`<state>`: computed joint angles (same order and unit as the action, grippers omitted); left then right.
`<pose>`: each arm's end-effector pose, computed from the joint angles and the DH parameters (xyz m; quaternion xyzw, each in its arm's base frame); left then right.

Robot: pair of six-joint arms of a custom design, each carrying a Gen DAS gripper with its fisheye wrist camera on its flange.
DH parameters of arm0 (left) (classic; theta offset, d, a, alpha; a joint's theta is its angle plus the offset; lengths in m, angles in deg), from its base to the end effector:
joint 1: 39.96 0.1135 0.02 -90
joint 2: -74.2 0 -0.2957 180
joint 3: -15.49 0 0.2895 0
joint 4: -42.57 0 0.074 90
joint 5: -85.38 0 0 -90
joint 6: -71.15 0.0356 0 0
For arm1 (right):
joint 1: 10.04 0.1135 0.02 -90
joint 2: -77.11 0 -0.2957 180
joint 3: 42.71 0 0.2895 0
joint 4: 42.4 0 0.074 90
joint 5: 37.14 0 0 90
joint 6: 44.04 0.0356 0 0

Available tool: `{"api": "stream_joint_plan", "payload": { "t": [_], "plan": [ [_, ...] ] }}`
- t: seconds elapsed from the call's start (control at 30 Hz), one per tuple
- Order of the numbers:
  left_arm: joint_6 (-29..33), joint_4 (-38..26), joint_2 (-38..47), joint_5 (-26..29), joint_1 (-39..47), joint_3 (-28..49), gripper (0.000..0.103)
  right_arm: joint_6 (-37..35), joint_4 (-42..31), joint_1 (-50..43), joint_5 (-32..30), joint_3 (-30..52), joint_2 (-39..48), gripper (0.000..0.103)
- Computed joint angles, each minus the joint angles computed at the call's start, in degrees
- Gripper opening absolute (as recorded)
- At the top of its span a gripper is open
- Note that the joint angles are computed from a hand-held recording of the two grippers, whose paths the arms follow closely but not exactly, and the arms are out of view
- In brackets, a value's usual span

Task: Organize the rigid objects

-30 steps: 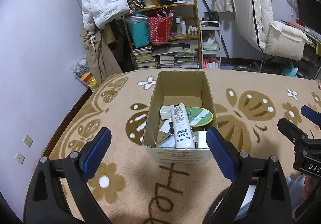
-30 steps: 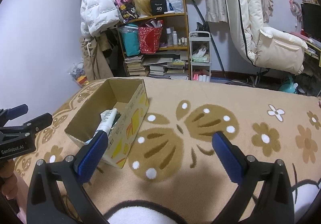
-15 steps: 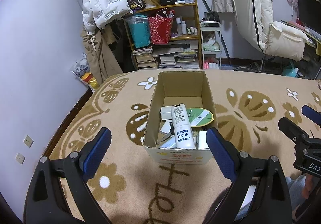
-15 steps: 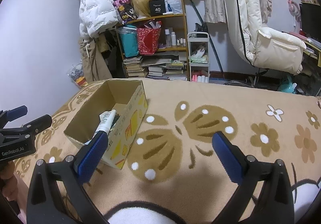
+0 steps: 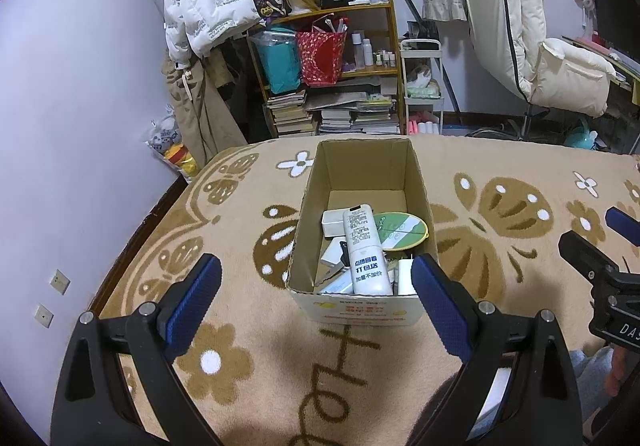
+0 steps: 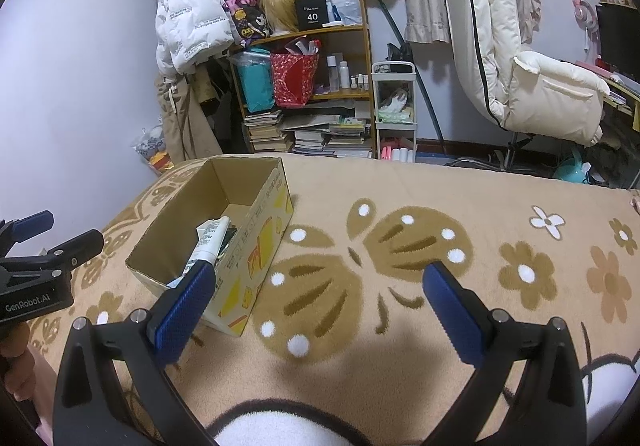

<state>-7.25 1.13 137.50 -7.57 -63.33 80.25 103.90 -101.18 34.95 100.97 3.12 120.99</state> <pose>0.2398 -0.1016 0.3147 0.2618 0.8673 -0.0201 0.4228 0.1246 0.0871 0.2465 0.2143 0.8565 -0.0395 0.4680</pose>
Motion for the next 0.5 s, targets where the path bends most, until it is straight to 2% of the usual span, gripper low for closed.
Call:
{"api": "stream_joint_plan", "payload": {
  "t": [0.5],
  "plan": [
    [0.3,0.8,-1.1,0.4,0.4,-0.7,0.095,-0.3,0.2,-0.4,-0.1,0.0,0.3,0.103]
  ]
}}
